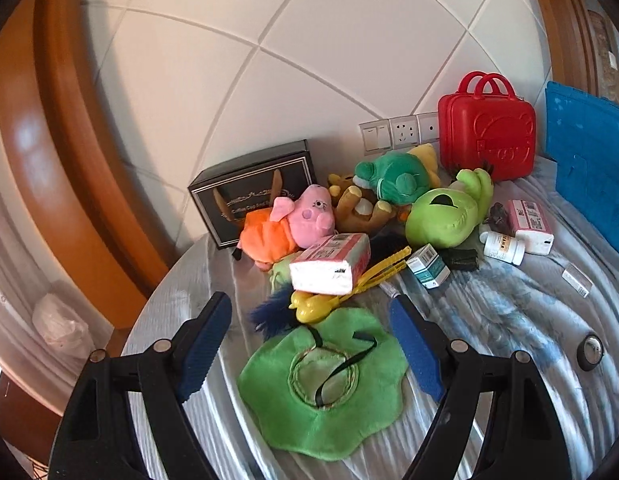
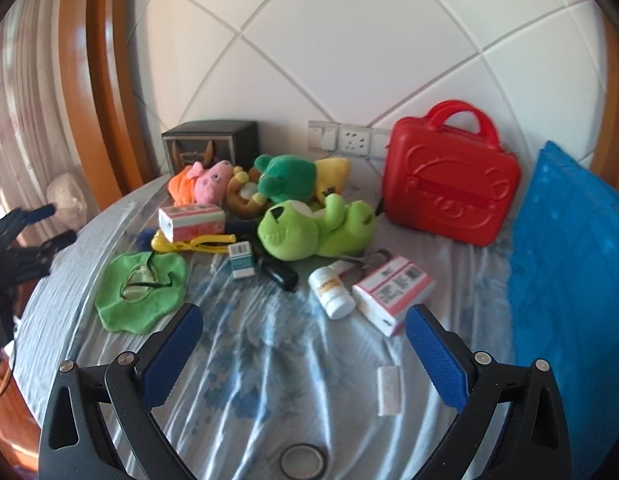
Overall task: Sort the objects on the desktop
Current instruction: 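Return both grippers from the crate to the items on the bed, then grasp the pink-striped tissue pack with left gripper while right grasps white pill bottle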
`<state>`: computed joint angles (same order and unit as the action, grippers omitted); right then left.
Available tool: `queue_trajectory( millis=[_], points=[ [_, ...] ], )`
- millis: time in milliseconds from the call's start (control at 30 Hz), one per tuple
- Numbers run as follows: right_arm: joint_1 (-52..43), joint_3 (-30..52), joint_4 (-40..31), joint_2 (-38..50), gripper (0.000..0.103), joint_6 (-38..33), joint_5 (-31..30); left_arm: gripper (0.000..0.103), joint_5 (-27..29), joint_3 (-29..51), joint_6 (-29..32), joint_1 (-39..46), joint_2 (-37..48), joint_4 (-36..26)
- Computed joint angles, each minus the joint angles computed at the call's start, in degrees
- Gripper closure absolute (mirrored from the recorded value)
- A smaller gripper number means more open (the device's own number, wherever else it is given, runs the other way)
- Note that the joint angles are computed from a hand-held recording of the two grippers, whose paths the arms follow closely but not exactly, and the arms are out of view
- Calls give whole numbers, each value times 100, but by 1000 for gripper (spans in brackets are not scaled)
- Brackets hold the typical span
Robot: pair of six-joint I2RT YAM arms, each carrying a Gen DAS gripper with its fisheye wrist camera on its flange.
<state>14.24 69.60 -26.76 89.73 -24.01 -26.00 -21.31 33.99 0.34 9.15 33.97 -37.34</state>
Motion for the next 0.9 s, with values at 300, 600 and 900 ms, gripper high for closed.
queue_trajectory(
  millis=[300,600,900],
  points=[
    [458,1743,-319,2309,1,-296,66,22,1597,120,1253,1447,3159,2679],
    [783,4936,-1683,4925,8,-768,-74,22,2257,1029,1552,1787,5744,3868],
    [743,7225,-3145,6454,13,-1311,-286,22,2149,1384,1852,1648,6504,4126]
  ],
)
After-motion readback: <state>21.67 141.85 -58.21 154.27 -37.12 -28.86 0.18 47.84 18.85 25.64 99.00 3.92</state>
